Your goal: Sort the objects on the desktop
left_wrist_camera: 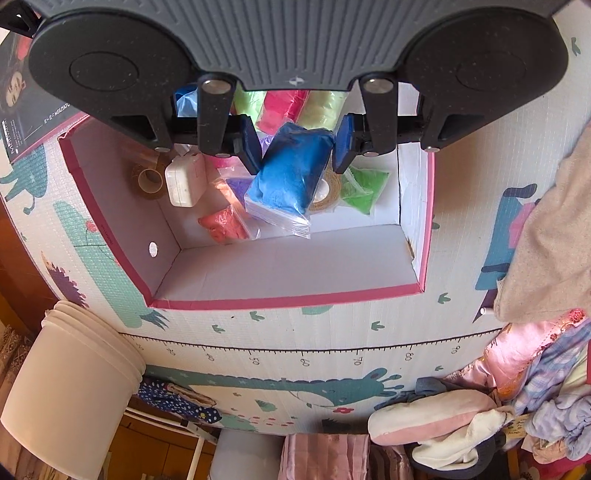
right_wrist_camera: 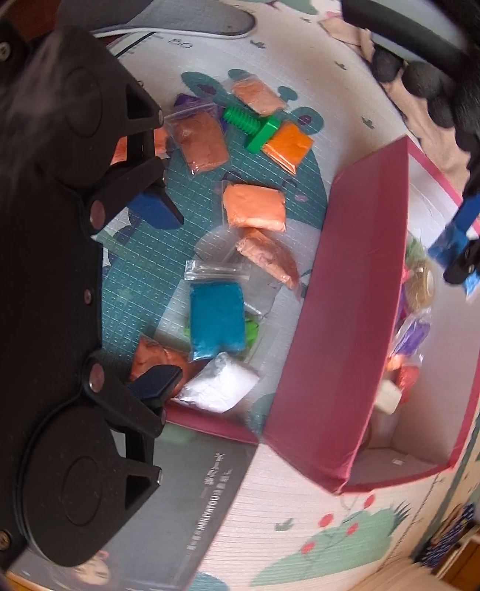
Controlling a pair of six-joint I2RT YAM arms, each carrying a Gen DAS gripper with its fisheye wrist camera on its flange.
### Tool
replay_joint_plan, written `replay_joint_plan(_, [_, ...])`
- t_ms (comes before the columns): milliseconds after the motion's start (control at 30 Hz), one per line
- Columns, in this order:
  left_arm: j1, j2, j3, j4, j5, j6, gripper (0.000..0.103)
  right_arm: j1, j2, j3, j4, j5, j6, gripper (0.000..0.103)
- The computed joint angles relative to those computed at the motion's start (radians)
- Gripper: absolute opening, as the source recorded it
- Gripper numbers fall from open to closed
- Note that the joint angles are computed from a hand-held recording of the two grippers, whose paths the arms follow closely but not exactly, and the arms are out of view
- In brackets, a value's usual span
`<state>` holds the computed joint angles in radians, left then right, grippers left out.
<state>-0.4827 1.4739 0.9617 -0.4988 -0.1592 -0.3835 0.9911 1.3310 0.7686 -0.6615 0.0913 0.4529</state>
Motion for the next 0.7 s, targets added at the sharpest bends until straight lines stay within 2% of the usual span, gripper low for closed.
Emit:
replay_joint_plan(100, [0.016,0.035,-0.001,0.003,0.027,0.002,0.040,0.024,0.053,0.050,-0.019,0.017,-0.075,0.081])
replay_joint_plan(233, [0.036,0.073,0.009,0.010,0.050,0.010,0.040,0.072,0.117,0.101,-0.052,0.106,-0.231,0.081])
replay_joint_plan(467, [0.074,0.123,0.035,-0.009,0.120,0.023,0.040,0.086,0.165,0.120,-0.038,0.179,-0.471,0.080])
replay_joint_plan(600, [0.062,0.138,0.044,-0.006,0.109,0.015,0.054,0.072,0.183,0.117,-0.020,0.179,-0.566,0.080])
replay_joint_plan(700, [0.057,0.139,0.043,-0.006,0.098,0.009,0.059,0.068,0.190,0.114,-0.009,0.174,-0.627,0.080])
